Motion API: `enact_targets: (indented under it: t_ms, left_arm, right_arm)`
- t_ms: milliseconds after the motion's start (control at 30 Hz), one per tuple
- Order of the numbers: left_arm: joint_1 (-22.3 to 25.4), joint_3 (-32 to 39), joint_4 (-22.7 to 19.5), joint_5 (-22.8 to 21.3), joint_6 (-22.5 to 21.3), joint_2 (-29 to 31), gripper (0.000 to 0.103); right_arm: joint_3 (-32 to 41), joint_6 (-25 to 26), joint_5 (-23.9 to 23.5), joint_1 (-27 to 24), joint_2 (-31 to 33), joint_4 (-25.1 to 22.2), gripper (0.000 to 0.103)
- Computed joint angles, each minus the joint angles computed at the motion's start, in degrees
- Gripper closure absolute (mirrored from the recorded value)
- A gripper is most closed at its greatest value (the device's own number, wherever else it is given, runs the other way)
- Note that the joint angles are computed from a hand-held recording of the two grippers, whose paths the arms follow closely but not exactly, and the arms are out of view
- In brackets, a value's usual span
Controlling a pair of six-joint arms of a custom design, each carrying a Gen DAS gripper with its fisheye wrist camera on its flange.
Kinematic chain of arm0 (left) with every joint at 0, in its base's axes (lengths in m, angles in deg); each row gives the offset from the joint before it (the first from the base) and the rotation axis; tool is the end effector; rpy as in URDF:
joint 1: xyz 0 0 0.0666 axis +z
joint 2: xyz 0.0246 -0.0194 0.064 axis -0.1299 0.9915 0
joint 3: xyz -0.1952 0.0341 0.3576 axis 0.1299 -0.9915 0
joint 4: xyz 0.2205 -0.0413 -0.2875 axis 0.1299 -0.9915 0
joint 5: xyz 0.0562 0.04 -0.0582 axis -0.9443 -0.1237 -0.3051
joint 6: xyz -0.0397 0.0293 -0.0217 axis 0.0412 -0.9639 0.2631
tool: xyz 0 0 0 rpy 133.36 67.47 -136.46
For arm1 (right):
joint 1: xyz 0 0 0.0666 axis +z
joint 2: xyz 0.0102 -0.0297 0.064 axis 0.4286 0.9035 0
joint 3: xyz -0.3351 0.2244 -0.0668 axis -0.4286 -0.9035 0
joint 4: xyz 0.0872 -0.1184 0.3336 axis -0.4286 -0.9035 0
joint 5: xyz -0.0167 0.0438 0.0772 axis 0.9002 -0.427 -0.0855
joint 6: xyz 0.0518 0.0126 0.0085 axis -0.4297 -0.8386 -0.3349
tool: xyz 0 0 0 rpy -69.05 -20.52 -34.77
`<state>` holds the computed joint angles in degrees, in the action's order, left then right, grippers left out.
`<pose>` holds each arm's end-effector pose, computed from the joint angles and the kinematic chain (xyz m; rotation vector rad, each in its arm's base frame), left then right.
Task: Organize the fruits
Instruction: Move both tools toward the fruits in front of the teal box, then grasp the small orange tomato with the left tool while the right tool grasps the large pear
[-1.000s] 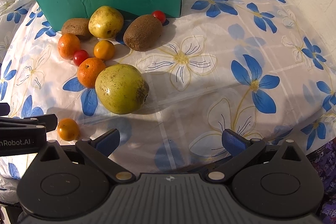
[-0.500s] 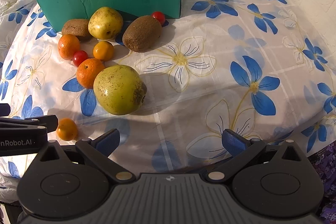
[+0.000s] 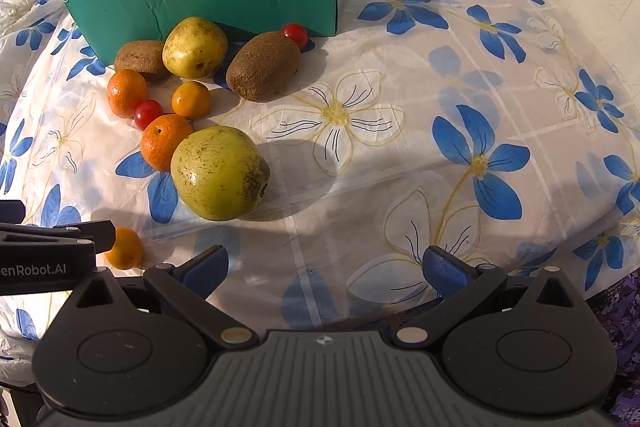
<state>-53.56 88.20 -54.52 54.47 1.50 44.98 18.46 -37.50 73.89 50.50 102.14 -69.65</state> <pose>0.3584 -0.3560 0.3469 -0.2756 2.7877 0.1782 0.3876 0.1787 0.3408 -0.3361 2.7397 0.0811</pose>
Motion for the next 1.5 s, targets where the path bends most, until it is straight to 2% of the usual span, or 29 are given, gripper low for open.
enact_targets:
  t_ms: [567, 733, 967, 1033, 1133, 1200, 1300, 1400, 1500]
  left_arm:
    - [0.0, -0.2, 0.9, 0.5, -0.2, 0.2, 0.0]
    - [0.1, -1.3, 2.4, 0.3, -0.2, -0.5, 0.0]
    - [-0.8, -3.1, 4.9, -3.1, -0.3, -1.1, 0.0]
    - [-1.6, -3.6, 5.7, -6.3, -0.9, -1.3, 0.0]
    - [-3.1, -5.1, 7.9, -11.0, -4.1, -1.6, 0.0]
    - [-4.0, -7.6, 11.6, -12.4, -6.8, -2.6, 0.0]
    - [-5.2, -10.9, 16.6, -12.7, -8.1, -3.9, 0.0]
    - [-6.0, -12.0, 17.8, -13.9, -6.9, -3.6, 0.0]
    - [-6.7, -12.0, 17.1, -16.5, -5.3, -2.8, 0.0]
  right_arm:
    - [-0.5, -0.2, -0.9, -0.6, -0.1, 0.8, 0.0]
    - [-1.4, 0.3, -1.8, -0.8, -0.8, 2.6, 0.0]
    - [-6.7, 3.0, -2.6, -0.8, -4.2, 12.4, 0.0]
    - [-9.9, 3.4, -5.8, -2.0, -6.1, 18.5, 0.0]
    - [-15.4, 6.1, -11.0, -3.5, -9.3, 29.7, 0.0]
    - [-16.9, 7.7, -12.5, -3.8, -10.1, 33.1, 0.0]
    - [-18.6, 8.2, -17.1, -4.8, -10.8, 36.3, 0.0]
    - [-19.1, 7.1, -17.2, -4.5, -11.2, 37.2, 0.0]
    - [-18.5, 6.0, -16.3, -4.3, -10.4, 37.1, 0.0]
